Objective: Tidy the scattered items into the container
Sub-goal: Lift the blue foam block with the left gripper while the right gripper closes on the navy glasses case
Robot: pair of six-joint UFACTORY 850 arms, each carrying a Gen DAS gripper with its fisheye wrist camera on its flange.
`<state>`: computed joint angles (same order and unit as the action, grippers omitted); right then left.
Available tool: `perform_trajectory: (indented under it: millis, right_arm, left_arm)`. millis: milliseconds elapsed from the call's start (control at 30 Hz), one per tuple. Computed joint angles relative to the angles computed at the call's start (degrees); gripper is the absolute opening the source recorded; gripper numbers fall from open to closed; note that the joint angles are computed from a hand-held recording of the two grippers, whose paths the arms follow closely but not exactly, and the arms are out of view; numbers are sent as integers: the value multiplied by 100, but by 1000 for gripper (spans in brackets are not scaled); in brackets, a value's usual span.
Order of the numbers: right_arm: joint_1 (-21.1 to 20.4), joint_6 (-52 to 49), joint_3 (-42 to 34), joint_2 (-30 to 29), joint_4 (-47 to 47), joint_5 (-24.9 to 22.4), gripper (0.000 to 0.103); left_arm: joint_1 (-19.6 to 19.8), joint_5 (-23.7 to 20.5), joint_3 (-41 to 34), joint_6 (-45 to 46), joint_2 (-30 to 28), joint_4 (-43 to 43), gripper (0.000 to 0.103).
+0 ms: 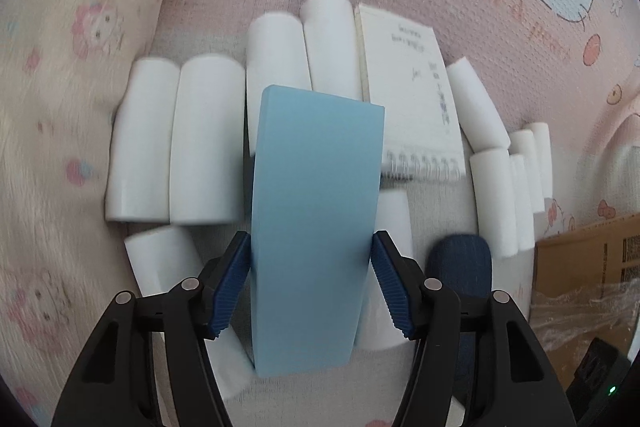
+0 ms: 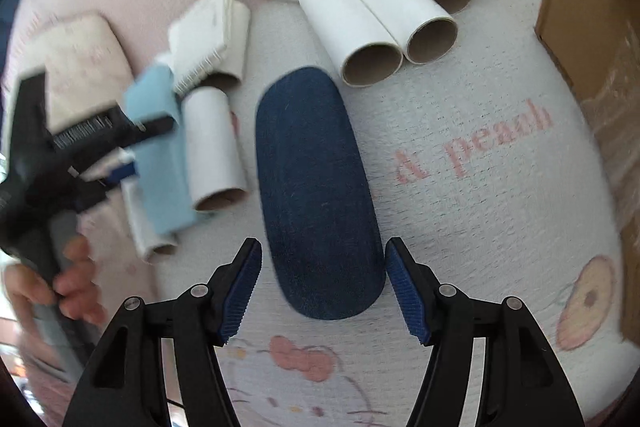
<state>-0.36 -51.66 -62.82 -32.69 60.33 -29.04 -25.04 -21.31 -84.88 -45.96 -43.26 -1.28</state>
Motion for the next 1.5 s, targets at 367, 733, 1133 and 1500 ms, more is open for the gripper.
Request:
perform_trajectory:
  millis: [367, 733, 1133, 1500]
  right_arm:
    - [363, -613, 255, 309, 576, 440, 67]
    - [655, -285, 270, 184, -87, 1002, 67]
    - [227, -12, 675, 394, 8, 504, 36]
    - [44, -992, 801, 468, 1154, 174, 51]
  left_arm:
    - [-286, -321, 417, 884, 117, -1181, 65]
    - [-530, -401, 804, 1475, 372, -1667, 65]
    - [-679, -371, 995, 2507, 482, -2539, 65]
    - [-349, -173, 595, 2984, 207, -3111, 65]
